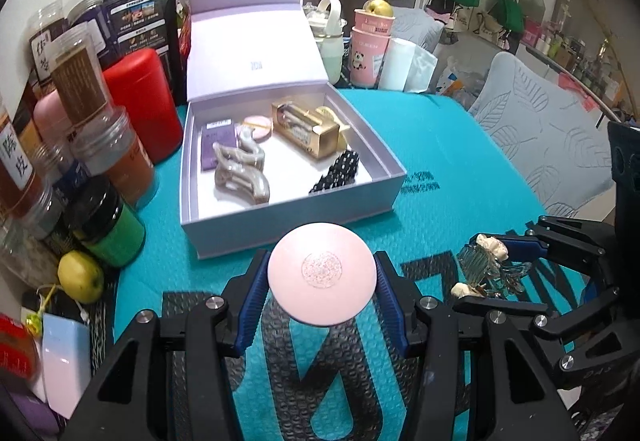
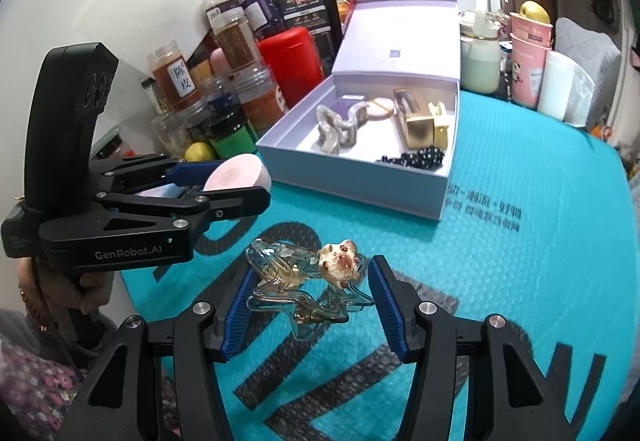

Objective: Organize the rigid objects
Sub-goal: 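Lift and carry the star clip with the right gripper while the left carries the compact to the box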

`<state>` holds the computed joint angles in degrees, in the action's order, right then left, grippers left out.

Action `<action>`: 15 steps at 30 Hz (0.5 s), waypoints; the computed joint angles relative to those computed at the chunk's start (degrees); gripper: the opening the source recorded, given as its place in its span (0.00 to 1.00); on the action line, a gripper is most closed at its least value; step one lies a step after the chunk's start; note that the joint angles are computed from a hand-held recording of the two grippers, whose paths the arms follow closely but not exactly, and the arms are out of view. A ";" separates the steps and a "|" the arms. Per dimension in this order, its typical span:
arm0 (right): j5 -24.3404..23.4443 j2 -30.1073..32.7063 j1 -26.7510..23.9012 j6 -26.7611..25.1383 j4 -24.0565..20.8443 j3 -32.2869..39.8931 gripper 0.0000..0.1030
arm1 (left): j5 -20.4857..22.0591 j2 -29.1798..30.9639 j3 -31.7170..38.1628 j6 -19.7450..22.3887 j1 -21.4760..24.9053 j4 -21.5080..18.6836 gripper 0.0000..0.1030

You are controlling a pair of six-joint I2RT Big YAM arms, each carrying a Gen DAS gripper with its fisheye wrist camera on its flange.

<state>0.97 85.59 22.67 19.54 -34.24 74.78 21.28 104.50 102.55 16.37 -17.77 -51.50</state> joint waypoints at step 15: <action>-6.50 3.92 -4.36 -5.35 -2.92 7.87 0.54 | 0.96 5.29 10.26 -0.87 -0.66 -2.81 0.49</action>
<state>-5.53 89.51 18.31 14.19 -37.16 82.65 22.25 109.79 112.81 15.51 -18.43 -54.30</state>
